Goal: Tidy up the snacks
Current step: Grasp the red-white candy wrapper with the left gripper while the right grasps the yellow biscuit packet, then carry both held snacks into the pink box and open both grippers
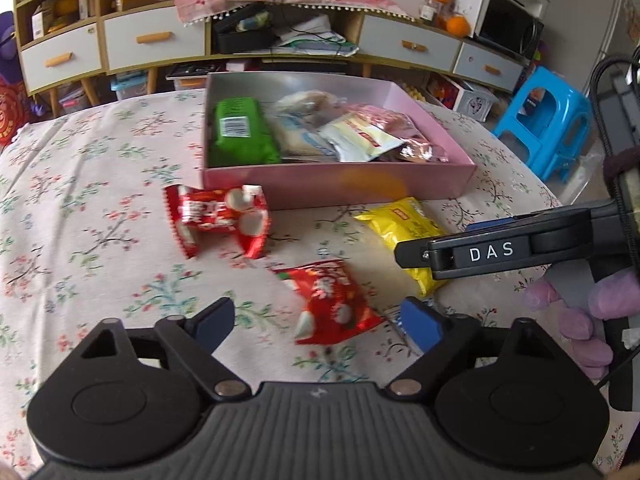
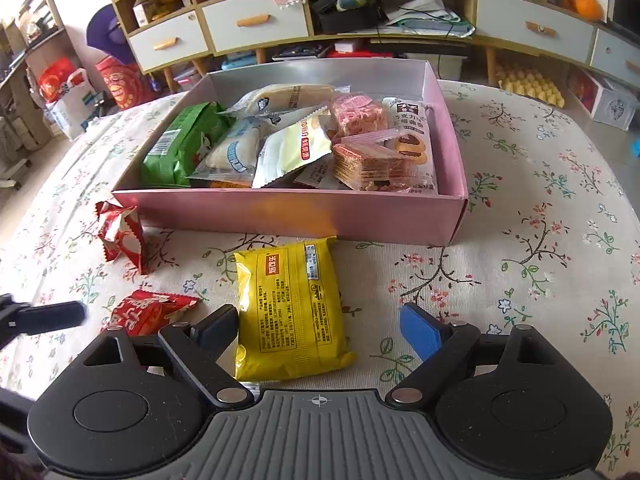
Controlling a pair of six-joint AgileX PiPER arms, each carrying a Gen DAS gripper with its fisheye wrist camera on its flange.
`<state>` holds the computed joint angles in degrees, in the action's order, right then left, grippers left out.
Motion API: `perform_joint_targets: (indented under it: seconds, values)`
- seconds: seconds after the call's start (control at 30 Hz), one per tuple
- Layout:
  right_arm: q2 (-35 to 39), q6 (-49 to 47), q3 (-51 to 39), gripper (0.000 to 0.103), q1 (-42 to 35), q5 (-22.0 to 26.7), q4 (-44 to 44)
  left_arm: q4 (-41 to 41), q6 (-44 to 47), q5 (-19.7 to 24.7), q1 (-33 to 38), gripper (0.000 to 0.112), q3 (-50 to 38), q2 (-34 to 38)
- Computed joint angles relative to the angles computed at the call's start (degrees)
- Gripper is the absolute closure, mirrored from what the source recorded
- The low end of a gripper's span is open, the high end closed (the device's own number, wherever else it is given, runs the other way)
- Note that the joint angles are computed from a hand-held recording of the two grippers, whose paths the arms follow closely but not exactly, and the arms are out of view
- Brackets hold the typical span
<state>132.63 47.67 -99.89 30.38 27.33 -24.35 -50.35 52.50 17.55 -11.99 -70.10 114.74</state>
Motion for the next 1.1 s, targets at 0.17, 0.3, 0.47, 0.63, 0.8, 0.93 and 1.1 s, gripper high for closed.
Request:
perform_joint_targets:
  seconds: [0.17, 0.3, 0.47, 0.63, 0.8, 0.93, 1.1]
  values:
    - [-1.1, -1.5, 2.1, 0.017, -0.3, -3.0, 0.4, 3.9, -5.4, -0.9, -1.3, 0.052, -1.5, 1.9]
    - [-0.7, -5.1, 1.4, 0.027, -0.3, -2.8, 3.1, 2.4, -4.7, -1.6, -1.1, 0.057, -1.4, 2.1]
    - [0.1, -3.5, 0.9, 0.037, 1.1, -1.8, -1.7, 3.4, -7.6, -0.5, -0.1, 0.065, -2.2, 2.0]
    - [0.5, -4.0, -0.1, 0.051, 2.6, -0.1, -3.9, 5.8, -11.3, 0.7, 1.0, 0.066, -2.7, 1.6]
    - [0.3, -8.4, -1.8, 0.052, 1.9, 1.7, 2.8, 2.7, -8.8, 2.0, 2.4, 0.066, -2.6, 0.7]
    - [-1.1, -13.4, -1.6, 0.052, 0.0, 1.0, 13.0, 0.8, -7.7, 3.5, 3.2, 0.066, -3.5, 0.3]
    - [-3.8, -20.7, 0.1, 0.052, -2.1, -0.5, 25.4, -1.4, -6.4, 4.6, 4.2, 0.066, -4.7, -0.2]
